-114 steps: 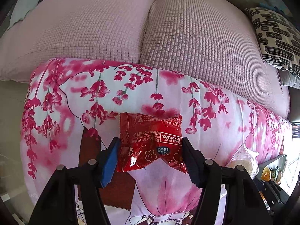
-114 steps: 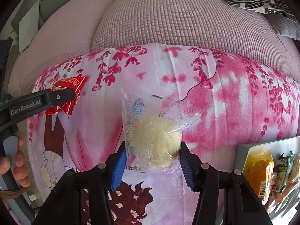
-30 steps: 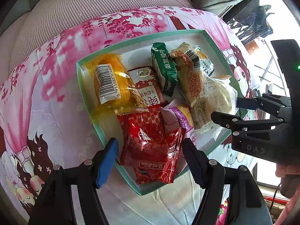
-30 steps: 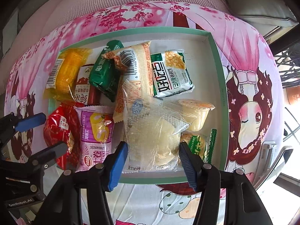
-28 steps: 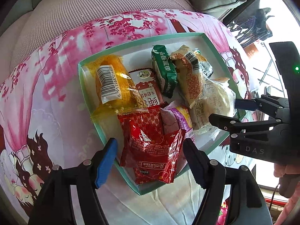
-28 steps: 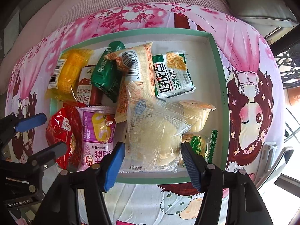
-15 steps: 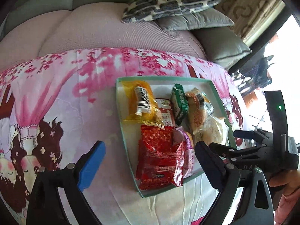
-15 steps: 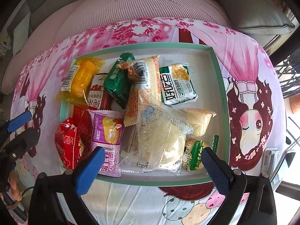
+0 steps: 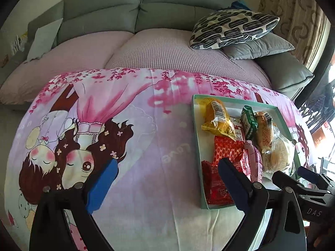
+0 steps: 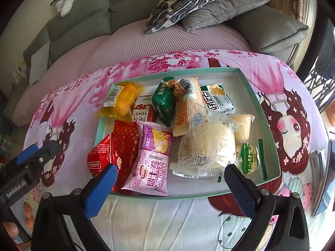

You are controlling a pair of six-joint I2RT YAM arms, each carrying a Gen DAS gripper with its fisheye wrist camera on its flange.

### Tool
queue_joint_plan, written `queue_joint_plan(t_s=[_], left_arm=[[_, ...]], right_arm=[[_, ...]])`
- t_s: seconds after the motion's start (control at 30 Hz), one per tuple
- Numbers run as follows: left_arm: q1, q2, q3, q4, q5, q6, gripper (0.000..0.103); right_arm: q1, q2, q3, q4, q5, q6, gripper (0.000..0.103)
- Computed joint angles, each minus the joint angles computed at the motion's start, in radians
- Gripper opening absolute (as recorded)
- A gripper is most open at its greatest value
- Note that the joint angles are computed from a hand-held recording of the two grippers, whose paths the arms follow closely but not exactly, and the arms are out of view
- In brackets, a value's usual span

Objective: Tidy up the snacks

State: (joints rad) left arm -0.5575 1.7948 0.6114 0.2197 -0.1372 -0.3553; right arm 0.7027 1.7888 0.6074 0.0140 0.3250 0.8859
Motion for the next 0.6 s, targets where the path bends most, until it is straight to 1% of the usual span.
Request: queue_joint_plan(t_s=[0.07,0.13,0.23,0.3,0.4,0.53,0.6], left_arm=[[-0.021,-0.012,-0.022,0.020,-0.049,-0.011,0.097],[-0.051,-0.015,-0.032,0.025,-0.120,-0.020,0.097],[-0.080,-0.005,-0.032,0.031,-0.207,0.009,0.097],[-0.072,-0.011,-0.041,0.035,-0.205,0.006,0.097],[-0.052,-0.017,-0.044,0.020,-0.164,0.000,0.097],[-0.053,-0.014,-0.033,-0.024,-0.176,-0.011,0.097],[-0.041,-0.008,-0.029,-0.029,-0.154,-0.026,0.097]], right_arm=[[0.031,0.009,0.002,-0.002,0.045,0.048,0.103],[0.065,0.021,0.020,-0.042,0.103,0.093,0.103],[0.104,0.041,0.054,-0.096,0.161,0.131,0.103],[0.125,0.042,0.065,-0.115,0.189,0.152,0.103],[0.146,0.050,0.092,-0.159,0.228,0.182,0.103],[0.162,0.067,0.126,-0.203,0.267,0.216,0.103],[0.165,0.074,0.130,-0.187,0.262,0.205,0.103]])
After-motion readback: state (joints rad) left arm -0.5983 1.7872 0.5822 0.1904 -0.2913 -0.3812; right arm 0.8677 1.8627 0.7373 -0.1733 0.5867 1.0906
